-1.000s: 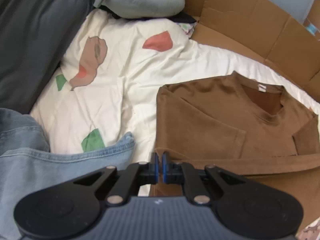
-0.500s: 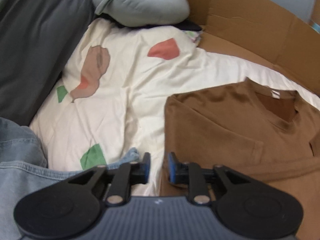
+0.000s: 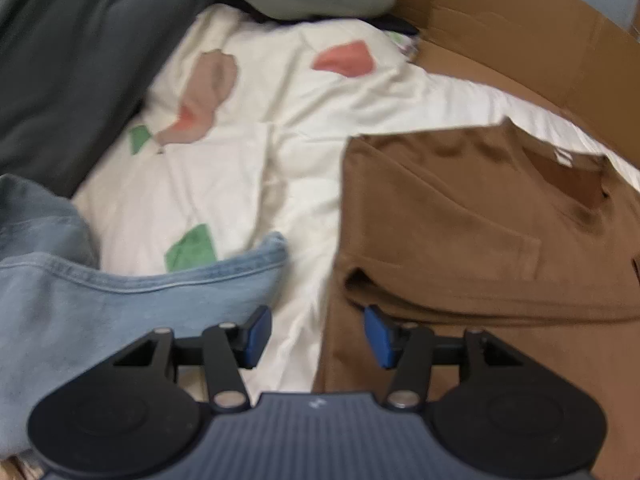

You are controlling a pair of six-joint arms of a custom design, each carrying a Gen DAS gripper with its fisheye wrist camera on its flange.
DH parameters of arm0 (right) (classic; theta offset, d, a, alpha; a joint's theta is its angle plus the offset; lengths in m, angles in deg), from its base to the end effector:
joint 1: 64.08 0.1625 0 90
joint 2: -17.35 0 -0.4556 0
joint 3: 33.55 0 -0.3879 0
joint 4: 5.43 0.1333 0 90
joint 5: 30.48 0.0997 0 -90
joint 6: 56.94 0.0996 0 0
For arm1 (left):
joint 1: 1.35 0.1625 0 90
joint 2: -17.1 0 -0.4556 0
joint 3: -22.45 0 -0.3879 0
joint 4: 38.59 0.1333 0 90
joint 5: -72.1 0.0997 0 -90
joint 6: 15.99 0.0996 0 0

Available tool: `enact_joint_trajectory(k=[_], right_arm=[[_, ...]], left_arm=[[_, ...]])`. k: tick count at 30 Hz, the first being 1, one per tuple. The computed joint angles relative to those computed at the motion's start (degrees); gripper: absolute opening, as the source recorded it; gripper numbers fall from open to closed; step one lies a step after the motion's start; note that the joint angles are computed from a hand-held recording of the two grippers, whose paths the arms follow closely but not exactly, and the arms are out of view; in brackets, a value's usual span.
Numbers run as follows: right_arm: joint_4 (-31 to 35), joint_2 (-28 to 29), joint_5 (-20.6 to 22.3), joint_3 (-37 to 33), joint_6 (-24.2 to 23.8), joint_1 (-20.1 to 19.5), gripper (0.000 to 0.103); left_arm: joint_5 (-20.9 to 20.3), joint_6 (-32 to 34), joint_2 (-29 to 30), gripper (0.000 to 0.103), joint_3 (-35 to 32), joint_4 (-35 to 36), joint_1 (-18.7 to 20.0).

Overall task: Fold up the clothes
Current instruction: 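Open both grippers and release the folded hem on the shirt, then close both grippers on the folded hem edge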

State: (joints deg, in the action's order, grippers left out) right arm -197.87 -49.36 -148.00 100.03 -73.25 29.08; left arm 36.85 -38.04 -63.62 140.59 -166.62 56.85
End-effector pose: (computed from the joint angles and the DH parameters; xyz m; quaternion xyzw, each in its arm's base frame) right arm 0.1128 -0.4595 0.2104 0.0848 -0.9238 0.2688 0.2590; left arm -0.0715 -0.5226 0.3200 0.0730 0.8850 -0.2124 0.4078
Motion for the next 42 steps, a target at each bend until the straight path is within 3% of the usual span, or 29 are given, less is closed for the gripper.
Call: enact_joint_trajectory(k=[6, 9, 14, 22, 28, 32, 35, 40, 42], right_arm=[[1.56, -0.31, 2.13, 0.89, -3.84, 0.17, 0.067], [2.95, 0.85, 1.03, 0.86, -6.04, 0.36, 0.068], [1.18, 3.42, -0.1, 0.35, -7.22, -0.27, 0.068], [-2.23, 6.39, 0.07, -2.28, -10.35, -0.8, 0.067], [-4.52, 7.81, 1.91, -3.56, -11.4, -1.43, 0.066], [-5.87, 8.49, 3.5, -3.81, -11.61, -1.99, 0.06], [-6.05, 8.79, 4.45, -4.24, -11.93, -2.16, 0.052], [-7.14, 9.35, 4.64, -4.38, -11.9, -1.98, 0.041], [-7.48, 9.57, 4.39, -4.42, -12.28, -1.85, 0.04]], left_arm=[[-1.85, 5.82, 0.9, 0.06, 0.66, -3.18, 0.88], [-1.1, 4.46, 1.89, 0.06, -0.03, 0.38, 1.43], [-0.12, 6.46, 2.58, 0.06, 0.48, -0.34, 2.39], [0.86, 18.33, 5.77, 0.06, 1.42, -13.34, 2.64], [-0.89, 29.44, 8.71, 0.06, 1.93, -25.86, 3.4], [-1.79, 31.71, 10.37, 0.059, 1.43, -29.76, 4.08], [-2.22, 32.18, 10.78, 0.051, 1.36, -30.83, 4.23], [-2.33, 32.45, 10.64, 0.028, 1.72, -31.89, 3.85], [-2.49, 32.03, 10.37, 0.023, 1.88, -31.93, 3.78]])
